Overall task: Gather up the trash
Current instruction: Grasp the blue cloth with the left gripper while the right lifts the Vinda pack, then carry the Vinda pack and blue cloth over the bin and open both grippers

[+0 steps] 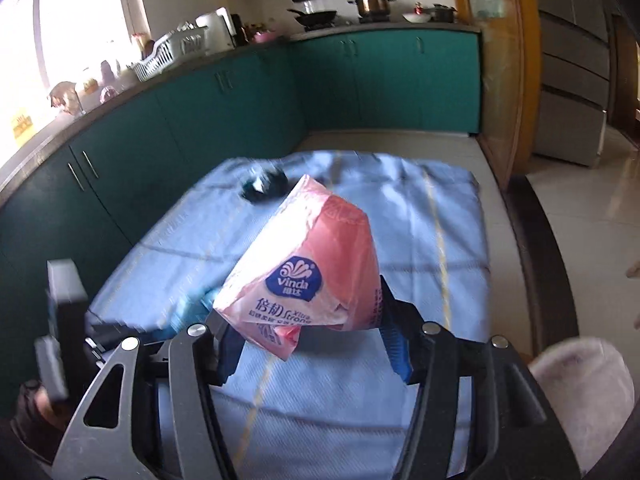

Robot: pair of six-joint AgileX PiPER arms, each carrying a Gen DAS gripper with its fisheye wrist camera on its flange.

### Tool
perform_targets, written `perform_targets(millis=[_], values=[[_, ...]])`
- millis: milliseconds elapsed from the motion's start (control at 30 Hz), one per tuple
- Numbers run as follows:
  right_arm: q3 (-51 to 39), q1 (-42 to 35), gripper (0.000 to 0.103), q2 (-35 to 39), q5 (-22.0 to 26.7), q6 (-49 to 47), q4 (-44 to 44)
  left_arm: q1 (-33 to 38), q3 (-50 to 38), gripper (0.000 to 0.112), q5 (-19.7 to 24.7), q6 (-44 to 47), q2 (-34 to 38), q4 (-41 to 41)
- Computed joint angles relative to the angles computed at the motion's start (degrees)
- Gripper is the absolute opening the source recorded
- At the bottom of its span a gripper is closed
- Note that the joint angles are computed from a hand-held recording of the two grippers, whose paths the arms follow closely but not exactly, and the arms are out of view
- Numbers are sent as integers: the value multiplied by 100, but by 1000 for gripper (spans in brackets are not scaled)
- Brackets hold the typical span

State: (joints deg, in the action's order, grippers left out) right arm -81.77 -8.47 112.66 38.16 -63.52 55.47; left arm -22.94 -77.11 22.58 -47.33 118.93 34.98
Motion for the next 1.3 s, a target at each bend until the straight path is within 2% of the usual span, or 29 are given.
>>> perform_targets(millis=[100,167,233,367,400,467,533,633,833,1000,1033,1067,1100,1200,1300], values=[[616,-81,57,47,-50,-123,101,-134,565,17,6,-784,-401,788],[1134,-2,57,-45,-304,-476,300,-195,908,17,24,-1201,-649,1174],[1487,184,57,-174,-624,-635,401,-197,1084,17,17,-1322,-776,1321],[1742,416,57,-194,-880,-707,575,-231,1382,20,76,-1760,-948,1725],[1760,484,58,-189,-1013,-629,503,-226,1425,25,93,-1857,-970,1804],[1775,606,61,-220,-1246,-362,268,-252,1461,51,122,-2124,-990,2026],[1795,695,64,-220,-1403,-258,194,-286,1474,63,91,-2360,-1006,2292],[1886,682,68,-269,-1476,-338,270,-344,1234,73,145,-2114,-845,2189],[1822,895,74,-195,-1798,24,-36,-455,800,70,221,-1760,-466,1926],[1789,935,75,-107,-1855,42,-83,-529,796,44,381,-2056,-412,2279],[1795,945,75,-95,-1869,-21,-49,-517,828,35,388,-2126,-436,2340],[1810,969,74,-91,-1900,-80,-41,-494,865,25,372,-2176,-468,2381],[1826,986,64,-94,-1910,-156,-11,-434,927,23,279,-2167,-529,2363],[1866,1011,55,-89,-1867,-396,163,-252,1081,22,-59,-2010,-679,2084],[1948,976,53,-169,-1808,-630,404,-243,1200,22,-72,-2266,-772,2247]])
